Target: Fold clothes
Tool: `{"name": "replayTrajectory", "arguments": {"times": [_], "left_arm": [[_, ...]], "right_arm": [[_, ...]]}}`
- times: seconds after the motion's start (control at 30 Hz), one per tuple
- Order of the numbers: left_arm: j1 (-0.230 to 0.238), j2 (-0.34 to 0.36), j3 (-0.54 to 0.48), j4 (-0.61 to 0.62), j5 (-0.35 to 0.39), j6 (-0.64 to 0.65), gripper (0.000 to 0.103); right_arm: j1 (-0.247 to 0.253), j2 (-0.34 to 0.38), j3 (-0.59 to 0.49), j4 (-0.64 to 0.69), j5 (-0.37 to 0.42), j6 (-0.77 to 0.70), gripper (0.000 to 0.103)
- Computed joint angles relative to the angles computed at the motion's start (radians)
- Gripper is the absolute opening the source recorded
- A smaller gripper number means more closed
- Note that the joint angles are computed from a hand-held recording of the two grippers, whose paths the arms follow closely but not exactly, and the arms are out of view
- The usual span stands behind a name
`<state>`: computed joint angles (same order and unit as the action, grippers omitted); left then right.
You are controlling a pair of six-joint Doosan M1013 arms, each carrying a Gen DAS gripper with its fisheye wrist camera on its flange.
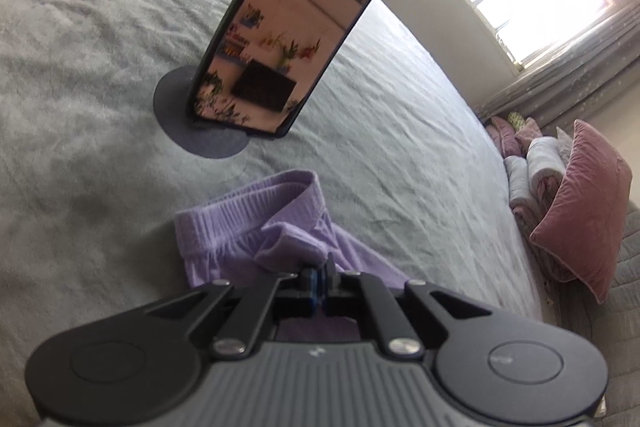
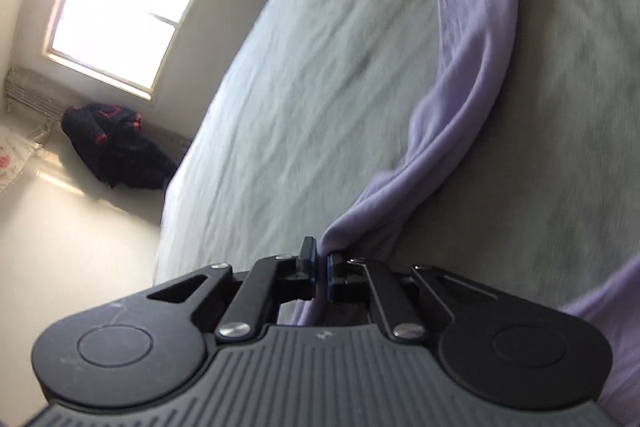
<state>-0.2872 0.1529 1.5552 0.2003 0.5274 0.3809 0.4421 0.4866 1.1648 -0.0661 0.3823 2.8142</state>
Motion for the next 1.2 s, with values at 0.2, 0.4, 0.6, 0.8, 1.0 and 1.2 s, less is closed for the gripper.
{"name": "replayTrajectory", "arguments": {"times": [0.2,0.4,0.6,0.8,1.0,1.2], "left_arm": [[0.008,-0.011,0.013,0.045,-0.082,-0.062,0.001],[0.037,-0.027,0.027,-0.06,-0.143,0.06,0.001],[0.074,-0.041,0.045,-0.24,-0.136,0.305,0.001],[0.11,-0.048,0.064,-0.42,-0.094,0.543,0.001],[0.126,-0.051,0.074,-0.458,-0.044,0.642,0.002],[0.108,-0.026,0.027,-0.311,0.118,0.592,0.003]], "right_arm": [[0.004,-0.034,0.005,-0.039,-0.057,-0.097,0.004],[0.04,-0.072,0.014,-0.311,-0.058,-0.027,0.005],[0.082,-0.117,0.054,-0.457,-0.028,-0.132,0.005],[0.093,-0.129,0.06,-0.335,0.039,-0.427,0.005],[0.095,-0.147,0.094,-0.146,0.174,-0.643,0.005],[0.099,-0.128,0.085,-0.026,0.365,-0.752,0.005]]}}
